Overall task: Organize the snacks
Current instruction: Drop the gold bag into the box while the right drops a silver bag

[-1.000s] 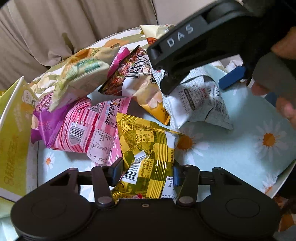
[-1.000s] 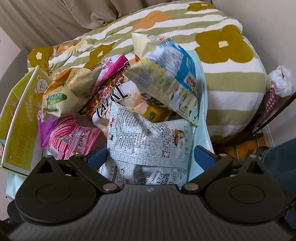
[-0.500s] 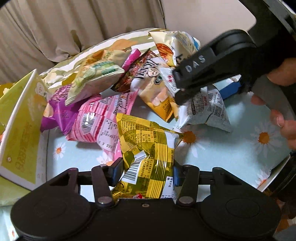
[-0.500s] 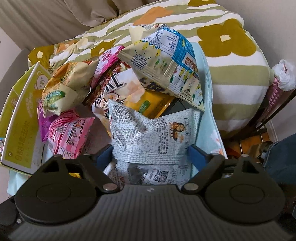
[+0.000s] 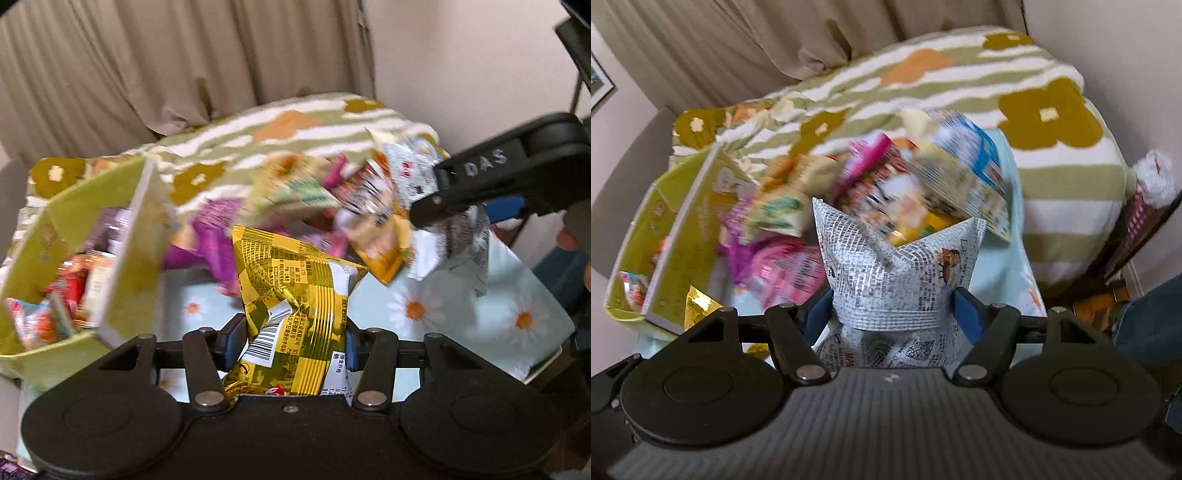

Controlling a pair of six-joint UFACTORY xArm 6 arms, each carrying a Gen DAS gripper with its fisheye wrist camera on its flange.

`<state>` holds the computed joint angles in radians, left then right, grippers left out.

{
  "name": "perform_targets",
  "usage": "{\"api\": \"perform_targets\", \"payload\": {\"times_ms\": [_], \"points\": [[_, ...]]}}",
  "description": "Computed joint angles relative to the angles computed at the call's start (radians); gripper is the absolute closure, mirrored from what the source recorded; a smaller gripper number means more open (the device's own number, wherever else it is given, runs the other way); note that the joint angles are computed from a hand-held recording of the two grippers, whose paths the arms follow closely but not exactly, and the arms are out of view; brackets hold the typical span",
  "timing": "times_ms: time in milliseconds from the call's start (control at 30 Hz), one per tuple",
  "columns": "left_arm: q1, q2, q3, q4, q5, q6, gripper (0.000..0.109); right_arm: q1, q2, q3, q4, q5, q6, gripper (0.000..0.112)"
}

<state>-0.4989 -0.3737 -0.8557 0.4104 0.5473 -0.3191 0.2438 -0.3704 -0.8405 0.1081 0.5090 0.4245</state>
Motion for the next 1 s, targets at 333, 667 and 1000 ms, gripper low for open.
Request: {"api": "perform_targets", "payload": {"times_ms": [333,667,1000], "points": [[0.187,-0.066,-0.057,-0.038,-0.019,0.068,0.054,0.128,0.079,-0.191,-0.098,-0.038,0.091,0.028],[0.434,0.109,-0.276,-0.283,-0.077,0.373,0.054,0.248,0.409,-0.592,-0.140,-0.041,0.158,0.032],[0.565,0.470,-0.653,-0.590,0.029,0.703,0.053,0.315,0.890,-1.266,-0.220,0.174,0.250,0.033]]}}
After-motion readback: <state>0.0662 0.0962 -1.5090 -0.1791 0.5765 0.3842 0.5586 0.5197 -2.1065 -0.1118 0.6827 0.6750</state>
